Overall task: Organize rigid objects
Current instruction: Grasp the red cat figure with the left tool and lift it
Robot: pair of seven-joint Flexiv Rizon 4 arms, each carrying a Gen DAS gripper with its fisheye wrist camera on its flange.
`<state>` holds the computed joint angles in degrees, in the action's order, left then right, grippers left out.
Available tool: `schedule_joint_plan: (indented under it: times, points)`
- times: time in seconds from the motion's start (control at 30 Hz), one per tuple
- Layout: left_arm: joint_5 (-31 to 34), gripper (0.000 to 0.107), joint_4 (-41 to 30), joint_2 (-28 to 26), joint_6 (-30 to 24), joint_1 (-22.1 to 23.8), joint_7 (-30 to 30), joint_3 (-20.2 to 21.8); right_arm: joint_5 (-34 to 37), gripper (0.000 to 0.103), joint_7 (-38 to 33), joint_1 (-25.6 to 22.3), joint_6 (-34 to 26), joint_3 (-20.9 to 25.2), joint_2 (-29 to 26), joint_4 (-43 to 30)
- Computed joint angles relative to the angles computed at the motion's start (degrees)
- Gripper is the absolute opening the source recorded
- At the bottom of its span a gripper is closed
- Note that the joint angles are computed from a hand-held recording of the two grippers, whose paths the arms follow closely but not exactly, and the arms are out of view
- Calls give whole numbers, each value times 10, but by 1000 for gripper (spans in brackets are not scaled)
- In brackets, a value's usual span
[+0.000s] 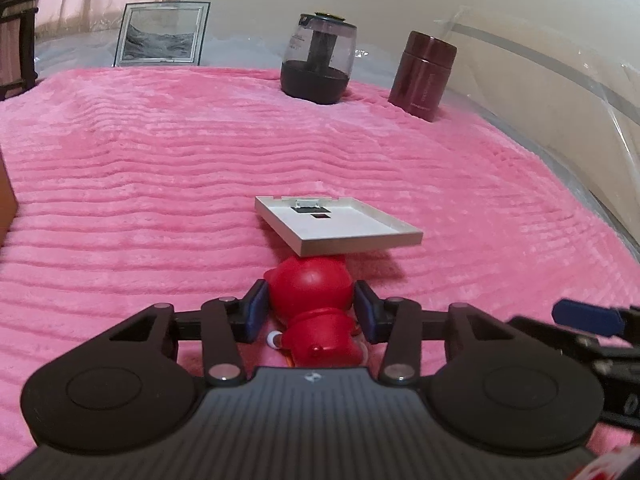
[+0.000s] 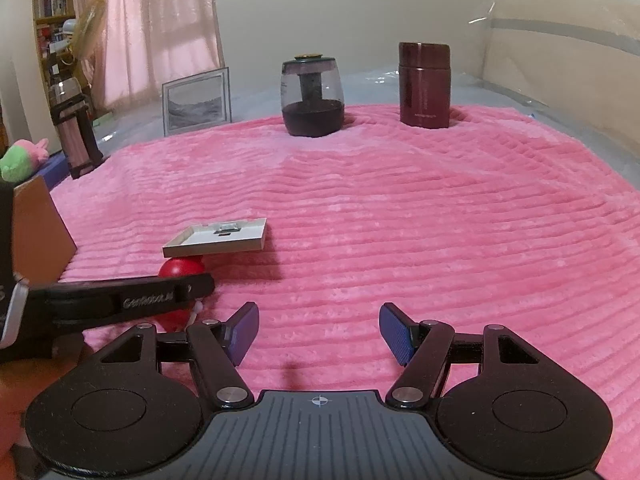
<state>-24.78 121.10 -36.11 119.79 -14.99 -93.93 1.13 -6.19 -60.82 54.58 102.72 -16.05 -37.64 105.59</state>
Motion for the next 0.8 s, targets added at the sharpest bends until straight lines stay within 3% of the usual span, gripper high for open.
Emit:
schedule_joint_plan:
  times: [0.27, 0.57, 0.6, 0.63, 0.7, 0.8]
  points:
    - [-29, 40, 56, 34, 35, -30, 25, 29, -5, 64, -9, -15, 8, 23, -6, -16]
    - [-98, 40, 69, 51, 65, -44, 80, 34, -54, 64, -34, -86, 3, 118, -53, -89]
    - [-105, 40, 68, 52, 69, -45, 88, 35, -57, 69, -34, -90, 6, 125, -60, -97]
    - [-111, 40, 66, 52, 75, -47, 96, 35, -60, 80, -35, -94, 9, 132, -69, -107]
    - [-112, 40, 63, 52, 83, -38, 101, 29, -60, 88, -38, -90, 22, 130, -87, -126]
    - [-121, 40, 58, 52, 85, -29, 108, 25, -76, 92, -45, -107, 17, 157, -110, -158]
